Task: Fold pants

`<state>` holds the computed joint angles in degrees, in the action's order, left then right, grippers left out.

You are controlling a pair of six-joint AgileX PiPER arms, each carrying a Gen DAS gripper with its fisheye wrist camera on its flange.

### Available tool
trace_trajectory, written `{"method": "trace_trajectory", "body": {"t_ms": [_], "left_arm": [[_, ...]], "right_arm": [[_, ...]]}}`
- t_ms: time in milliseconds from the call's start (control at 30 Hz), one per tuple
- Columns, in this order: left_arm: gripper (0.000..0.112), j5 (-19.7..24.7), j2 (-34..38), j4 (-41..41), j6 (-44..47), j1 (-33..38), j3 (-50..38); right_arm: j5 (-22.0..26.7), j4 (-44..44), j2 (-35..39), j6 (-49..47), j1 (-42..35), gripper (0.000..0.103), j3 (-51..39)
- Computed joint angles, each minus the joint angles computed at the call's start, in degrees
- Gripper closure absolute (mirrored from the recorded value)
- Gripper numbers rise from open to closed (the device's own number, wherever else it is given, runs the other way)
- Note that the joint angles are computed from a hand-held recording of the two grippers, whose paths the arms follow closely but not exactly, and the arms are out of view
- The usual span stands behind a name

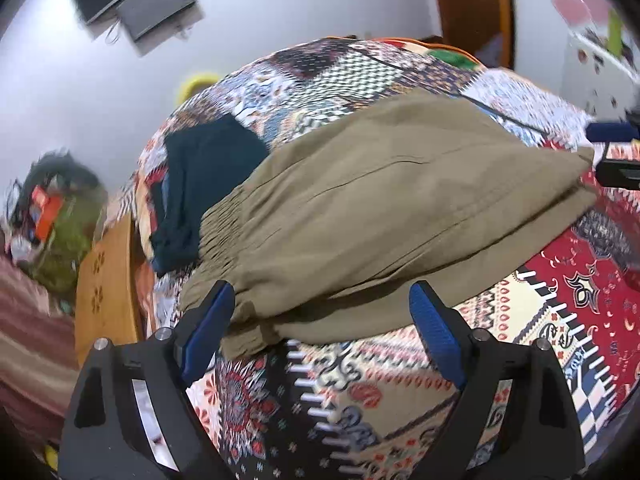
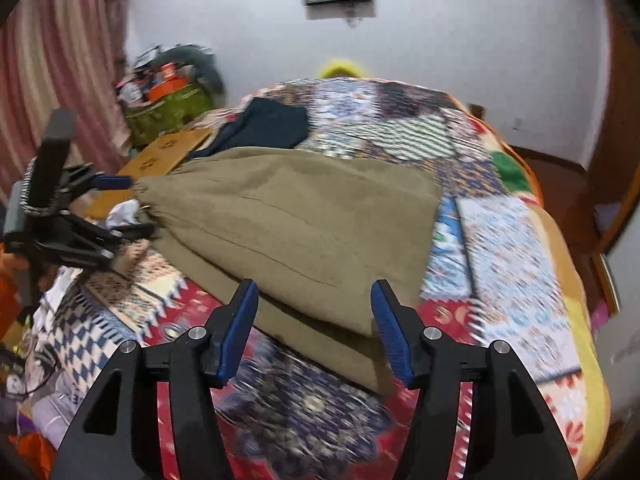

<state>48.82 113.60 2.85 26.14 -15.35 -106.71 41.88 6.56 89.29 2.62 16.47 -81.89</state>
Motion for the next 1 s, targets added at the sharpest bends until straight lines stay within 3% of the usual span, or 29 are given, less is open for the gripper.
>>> {"method": "trace_trajectory", "body": {"t_ms": [133, 267, 467, 633, 667, 767, 867, 1000], "left_arm": [[0.024, -0.63, 1.67, 1.78, 1.37, -1.48, -1.93], [0.052, 4.79, 5.36, -0.46, 3.79, -1.24, -9.53], [0.083, 11.10, 8.56, -4.79, 5.55, -0.42, -17.59], [0.093, 15.01, 10.17, -8.10, 4.91, 0.47, -23.32], [0.094, 16.56, 10.88, -9.10, 4.64, 0.83, -25.45], [0.096, 19.46, 12.12, -11.11, 4.08, 1.71, -29.59], [0.097, 19.50, 11.40, -12.05, 4.36, 2.05, -29.00], [0.097, 16.56, 7.44, -13.58, 6.04, 2.19, -22.48]], "right_arm": [[1.04, 1.68, 4.87, -2.76, 1.91, 0.048, -5.31], [3.12, 1.09, 9.88, -3.36, 3.99, 0.049, -11.05], [6.44, -1.84, 15.64, -3.12, 7.18, 0.048, -17.82], [6.53, -5.96, 17.56, -2.21, 8.91, 0.048, -20.03], [7.05, -6.43, 18.13, -2.06, 9.01, 0.051, -20.97], [7.10, -8.60, 18.57, -0.48, 9.34, 0.076, -21.80], [5.74, -8.91, 17.09, -0.06, 8.80, 0.090, -20.54], [5.12, -6.02, 14.57, -1.20, 7.35, 0.094, -19.04]]}}
